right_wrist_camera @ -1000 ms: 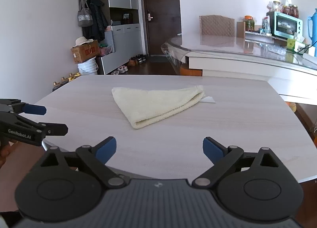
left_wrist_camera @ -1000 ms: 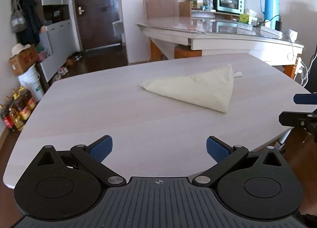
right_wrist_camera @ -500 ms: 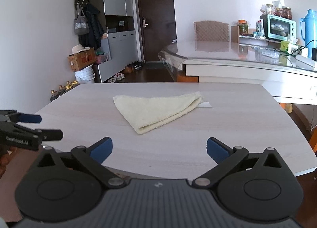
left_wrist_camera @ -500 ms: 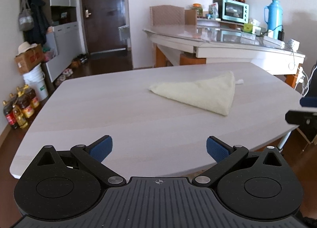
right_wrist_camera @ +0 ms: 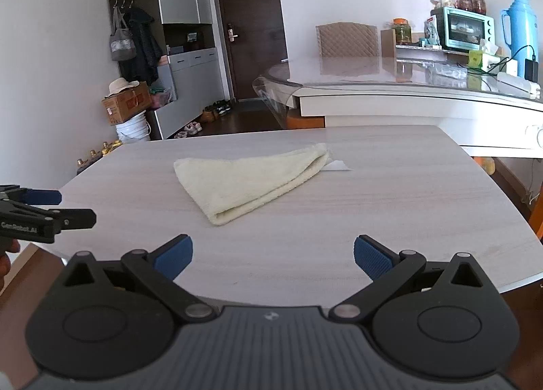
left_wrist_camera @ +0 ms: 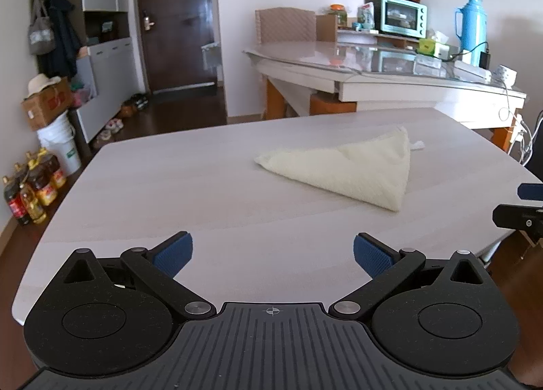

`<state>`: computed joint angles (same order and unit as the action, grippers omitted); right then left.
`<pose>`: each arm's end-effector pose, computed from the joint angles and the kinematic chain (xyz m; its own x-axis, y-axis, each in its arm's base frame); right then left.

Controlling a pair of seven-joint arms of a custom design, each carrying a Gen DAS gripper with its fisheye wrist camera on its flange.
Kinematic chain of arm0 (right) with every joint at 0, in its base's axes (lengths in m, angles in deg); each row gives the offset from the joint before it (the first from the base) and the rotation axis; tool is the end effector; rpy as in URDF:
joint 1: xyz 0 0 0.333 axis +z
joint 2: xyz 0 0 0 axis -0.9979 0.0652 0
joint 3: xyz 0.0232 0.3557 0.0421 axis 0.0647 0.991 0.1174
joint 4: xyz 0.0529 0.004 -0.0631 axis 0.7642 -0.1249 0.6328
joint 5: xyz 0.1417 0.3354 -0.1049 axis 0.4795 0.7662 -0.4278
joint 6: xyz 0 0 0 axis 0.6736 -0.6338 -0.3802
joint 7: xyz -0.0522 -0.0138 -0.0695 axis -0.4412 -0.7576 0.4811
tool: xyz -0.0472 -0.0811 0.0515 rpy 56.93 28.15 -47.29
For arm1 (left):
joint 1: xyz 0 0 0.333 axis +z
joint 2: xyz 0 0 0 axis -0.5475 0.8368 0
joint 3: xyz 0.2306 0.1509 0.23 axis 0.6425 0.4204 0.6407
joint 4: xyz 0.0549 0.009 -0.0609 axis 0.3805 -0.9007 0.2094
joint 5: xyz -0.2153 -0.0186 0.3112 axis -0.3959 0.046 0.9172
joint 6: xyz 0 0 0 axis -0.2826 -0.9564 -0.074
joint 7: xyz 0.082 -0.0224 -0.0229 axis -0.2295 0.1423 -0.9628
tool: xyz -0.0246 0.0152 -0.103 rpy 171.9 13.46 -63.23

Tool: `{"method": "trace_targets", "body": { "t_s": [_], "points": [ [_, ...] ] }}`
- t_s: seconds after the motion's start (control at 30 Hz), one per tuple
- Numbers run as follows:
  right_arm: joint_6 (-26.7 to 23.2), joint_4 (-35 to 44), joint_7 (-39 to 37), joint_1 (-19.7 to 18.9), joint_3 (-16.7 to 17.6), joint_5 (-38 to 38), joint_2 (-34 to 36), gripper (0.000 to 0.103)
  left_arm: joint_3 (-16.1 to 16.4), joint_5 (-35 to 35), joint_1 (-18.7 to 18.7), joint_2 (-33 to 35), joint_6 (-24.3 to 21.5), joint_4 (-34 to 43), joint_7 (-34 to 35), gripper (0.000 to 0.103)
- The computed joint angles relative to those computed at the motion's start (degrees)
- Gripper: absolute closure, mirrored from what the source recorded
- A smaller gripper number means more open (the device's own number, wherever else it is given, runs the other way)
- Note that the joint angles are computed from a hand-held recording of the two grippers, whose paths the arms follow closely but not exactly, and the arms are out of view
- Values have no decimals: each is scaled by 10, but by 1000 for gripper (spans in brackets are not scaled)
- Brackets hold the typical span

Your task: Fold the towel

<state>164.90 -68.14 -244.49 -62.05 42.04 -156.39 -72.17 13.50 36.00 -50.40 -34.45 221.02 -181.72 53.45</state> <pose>0.5334 0.3203 0.4814 -0.0110 -0.9873 -0.1584 -0.5158 0.1413 -0.8450 0.6230 -0.2069 0.5027 -0.3608 -0.9317 -0.0410 -0.5270 0.2400 -0.8153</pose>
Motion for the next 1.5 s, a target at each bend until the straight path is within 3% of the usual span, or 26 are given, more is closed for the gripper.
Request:
{"method": "trace_targets", "body": {
  "t_s": [0.27, 0.9, 1.07, 1.17, 1.3, 1.43, 1.5],
  "points": [
    [14, 23, 9, -4, -9, 6, 25, 1, 12, 18, -11, 24, -25, 39, -10, 0],
    [24, 75, -42, 4, -36, 52, 58, 1, -19, 33, 14, 78, -68, 123, 4, 0],
    [38, 109, -61, 4, -48, 57, 82, 2, -14, 35, 13, 87, -71, 138, 11, 0],
    [55, 147, -100, -3, -58, 89, 111, 13, -7, 38, 12, 95, -75, 152, 10, 0],
    [64, 205, -209, -20, -56, 187, 159, 25, -3, 37, 14, 108, -84, 174, 5, 0],
    [64, 250, -319, -49, -27, 299, 202, 53, -9, 34, 21, 126, -98, 202, 4, 0],
    [60, 267, -353, -54, -20, 339, 219, 53, -15, 33, 25, 133, -105, 213, 7, 0]
  ]
}}
